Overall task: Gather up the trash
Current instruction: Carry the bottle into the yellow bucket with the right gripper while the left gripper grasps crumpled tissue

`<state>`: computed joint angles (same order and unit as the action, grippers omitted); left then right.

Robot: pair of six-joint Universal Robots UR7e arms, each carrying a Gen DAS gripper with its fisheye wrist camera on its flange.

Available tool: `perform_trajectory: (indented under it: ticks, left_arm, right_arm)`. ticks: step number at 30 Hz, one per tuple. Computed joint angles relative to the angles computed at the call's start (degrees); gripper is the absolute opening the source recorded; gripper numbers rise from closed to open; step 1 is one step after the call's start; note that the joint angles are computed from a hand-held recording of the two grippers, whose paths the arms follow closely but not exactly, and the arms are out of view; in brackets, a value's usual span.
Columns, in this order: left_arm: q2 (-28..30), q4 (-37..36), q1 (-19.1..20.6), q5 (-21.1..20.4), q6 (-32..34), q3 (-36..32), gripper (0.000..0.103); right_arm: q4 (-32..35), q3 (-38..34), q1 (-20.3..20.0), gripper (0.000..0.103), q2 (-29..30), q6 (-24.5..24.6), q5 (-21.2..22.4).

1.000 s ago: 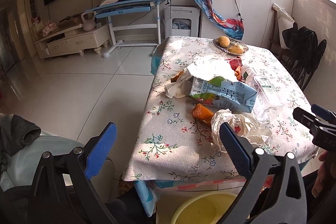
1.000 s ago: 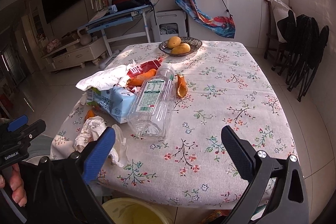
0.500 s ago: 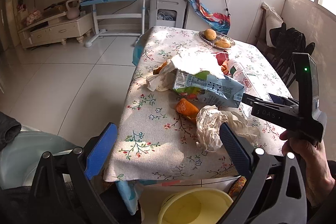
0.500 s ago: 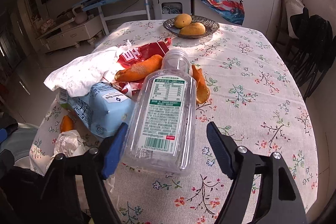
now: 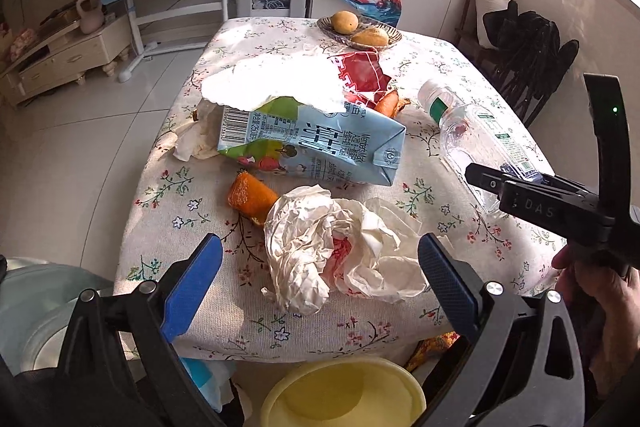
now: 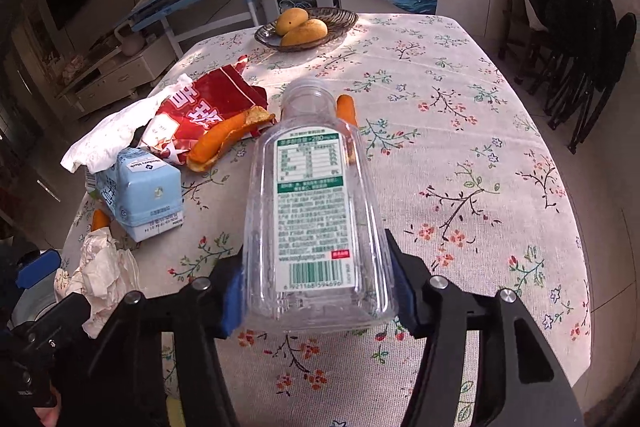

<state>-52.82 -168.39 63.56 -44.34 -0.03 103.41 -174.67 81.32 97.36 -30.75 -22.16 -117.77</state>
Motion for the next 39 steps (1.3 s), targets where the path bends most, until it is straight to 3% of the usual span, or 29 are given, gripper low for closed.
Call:
perform_trajectory:
  ticks: [2, 3, 4, 5, 6, 11, 12, 15, 18, 23, 32, 35, 39]
  left_arm:
    - [0.8, 0.0, 0.0, 0.5, 0.4, -0.3, 0.094]
    - [1.1, 0.0, 0.0, 0.6, 0.9, -0.4, 0.085]
    - [1.3, 1.1, 0.1, 0.2, 1.6, -0.8, 0.068]
    - [1.5, 2.6, 0.2, -0.2, 2.0, -1.3, 0.063]
    - [1.7, 3.6, 0.3, -0.6, 2.4, -1.6, 0.051]
    - [0.9, -0.1, -0.3, -2.2, 6.6, -0.1, 0.026]
    - [0.5, -0.8, -0.4, -2.4, 7.4, 0.4, 0.013]
    - [-0.2, -2.3, -1.0, -2.1, 9.3, 1.6, 0.012]
    - [-0.9, -3.2, -1.5, -2.1, 10.4, 2.6, 0.011]
    - [-2.6, -3.9, -1.2, -3.9, 9.3, 3.9, 0.010]
    - [-7.3, -6.5, 0.1, -7.6, 6.6, 6.6, 0.009]
    - [-8.4, -8.4, 0.3, -7.4, 6.6, 7.3, 0.009]
    - [-9.4, -10.9, 0.1, -6.4, 7.3, 8.1, 0.009]
  right_arm:
    - [0.5, -0.1, -0.2, 0.059, 0.1, 0.9, 0.7]
    - [0.5, -0.3, -0.2, 0.059, 0.2, 1.1, 1.0]
    - [0.5, -0.3, -0.2, 0.058, 0.2, 1.2, 1.3]
    - [0.5, -0.1, -0.3, 0.058, 0.0, 1.6, 2.0]
    - [0.6, 0.3, -0.6, 0.058, -0.3, 2.6, 3.0]
    - [3.5, 3.4, -3.1, 0.057, -4.2, 11.4, 12.7]
    - [3.9, 4.2, -3.7, 0.057, -5.0, 12.9, 14.8]
    - [4.0, 6.9, -4.9, 0.057, -7.1, 16.1, 20.6]
    - [3.5, 8.9, -5.3, 0.056, -8.4, 17.4, 23.0]
    - [1.7, 11.0, -5.1, 0.056, -9.7, 17.6, 22.7]
    - [0.5, 15.0, -6.4, 0.056, -12.5, 18.9, 28.6]
    - [1.4, 16.8, -6.5, 0.056, -13.7, 17.9, 30.9]
    - [6.3, 19.5, -5.9, 0.056, -15.4, 12.8, 33.1]
